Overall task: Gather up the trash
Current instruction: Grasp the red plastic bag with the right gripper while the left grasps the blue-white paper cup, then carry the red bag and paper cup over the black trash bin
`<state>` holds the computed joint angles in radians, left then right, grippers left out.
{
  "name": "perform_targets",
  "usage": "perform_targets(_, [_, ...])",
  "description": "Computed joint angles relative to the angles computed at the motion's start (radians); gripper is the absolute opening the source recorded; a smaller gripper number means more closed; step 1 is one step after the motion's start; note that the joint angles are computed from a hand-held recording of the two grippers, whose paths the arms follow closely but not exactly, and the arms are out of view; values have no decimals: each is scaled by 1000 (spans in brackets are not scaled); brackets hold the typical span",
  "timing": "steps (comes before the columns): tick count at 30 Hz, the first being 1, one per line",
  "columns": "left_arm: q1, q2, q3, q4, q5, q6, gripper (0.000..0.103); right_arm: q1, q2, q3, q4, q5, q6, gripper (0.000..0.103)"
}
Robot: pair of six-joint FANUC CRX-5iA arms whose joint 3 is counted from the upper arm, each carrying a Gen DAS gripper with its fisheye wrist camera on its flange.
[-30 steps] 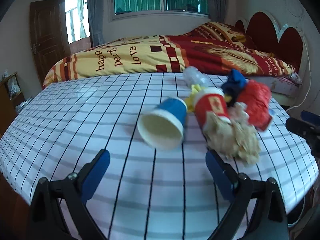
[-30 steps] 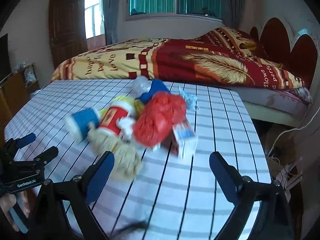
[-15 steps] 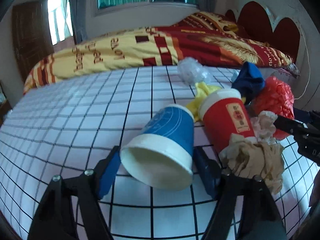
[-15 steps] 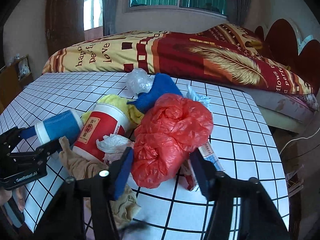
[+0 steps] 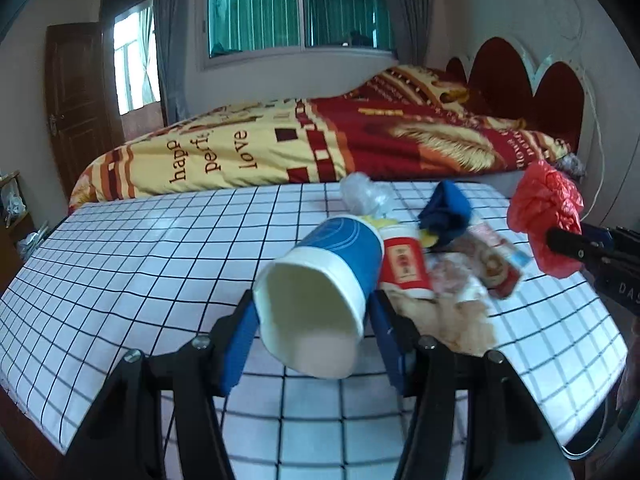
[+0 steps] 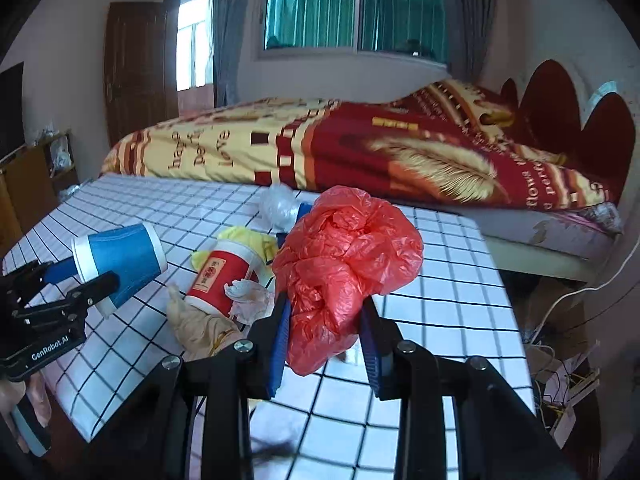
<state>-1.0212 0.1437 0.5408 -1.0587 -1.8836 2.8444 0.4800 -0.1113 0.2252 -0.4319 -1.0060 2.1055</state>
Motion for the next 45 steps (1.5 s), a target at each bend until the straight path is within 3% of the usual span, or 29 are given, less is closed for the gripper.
perform_targets(9, [-113,145,206,-93,-29,-51,57,-202,-96,-16,-149,-104,114,34])
perform_targets(27, [-110,386,507,44,151,-168,57,-660,-90,20,-298,-257,275,34])
perform_targets(37, [-95,533,721,108,195,-286,56,-794,-37,51,-313,-290,321,34])
perform_targets(45, [-91,682,952,153,169,-400,56,-859,14,78,-313,-313,354,35])
